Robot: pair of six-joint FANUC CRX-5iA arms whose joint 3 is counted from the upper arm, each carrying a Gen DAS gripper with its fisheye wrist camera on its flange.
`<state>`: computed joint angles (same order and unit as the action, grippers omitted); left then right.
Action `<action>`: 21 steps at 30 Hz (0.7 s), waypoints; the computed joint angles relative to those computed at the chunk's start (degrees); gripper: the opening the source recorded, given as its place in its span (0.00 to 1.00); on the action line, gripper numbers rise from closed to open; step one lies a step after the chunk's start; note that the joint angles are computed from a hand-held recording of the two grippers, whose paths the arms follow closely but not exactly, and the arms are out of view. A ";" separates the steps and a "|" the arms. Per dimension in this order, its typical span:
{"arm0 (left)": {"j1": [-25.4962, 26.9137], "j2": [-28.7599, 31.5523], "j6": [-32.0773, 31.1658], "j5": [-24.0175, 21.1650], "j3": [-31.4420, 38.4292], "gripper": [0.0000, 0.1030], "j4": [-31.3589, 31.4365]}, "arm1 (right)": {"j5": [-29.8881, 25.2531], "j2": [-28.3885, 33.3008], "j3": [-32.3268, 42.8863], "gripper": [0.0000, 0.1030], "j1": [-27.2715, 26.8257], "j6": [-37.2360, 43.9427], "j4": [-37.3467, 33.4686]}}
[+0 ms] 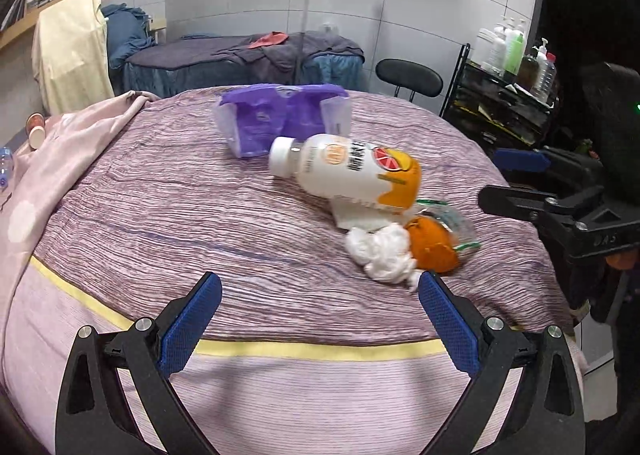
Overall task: Collect trash
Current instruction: 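Grasp the white-orange juice bottle with the right gripper while the left gripper grasps the purple bag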
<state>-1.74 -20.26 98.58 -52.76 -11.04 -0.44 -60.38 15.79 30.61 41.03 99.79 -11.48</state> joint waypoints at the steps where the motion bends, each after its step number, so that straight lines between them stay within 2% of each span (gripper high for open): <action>1: 1.04 -0.22 -1.30 0.11 -0.50 0.94 0.88 | -1.07 1.61 1.94 0.89 0.62 0.39 0.87; 5: 4.36 -0.25 -6.61 0.94 -1.62 0.94 3.57 | -7.40 9.80 12.61 0.89 2.14 2.88 2.39; 9: 7.74 0.43 -13.27 1.87 -2.16 0.94 7.08 | -14.12 18.55 24.43 0.84 3.25 4.67 4.56; 16: 11.06 3.70 -23.31 3.58 -0.53 0.94 9.35 | -30.36 36.97 53.19 0.68 4.62 9.24 7.56; 18: 11.36 5.37 -25.29 4.09 1.00 0.94 8.46 | -30.53 37.12 53.70 0.64 4.36 9.96 6.29; 21: 11.65 8.09 -28.56 4.87 3.52 0.94 7.85 | -26.75 32.81 46.86 0.60 3.73 10.15 4.58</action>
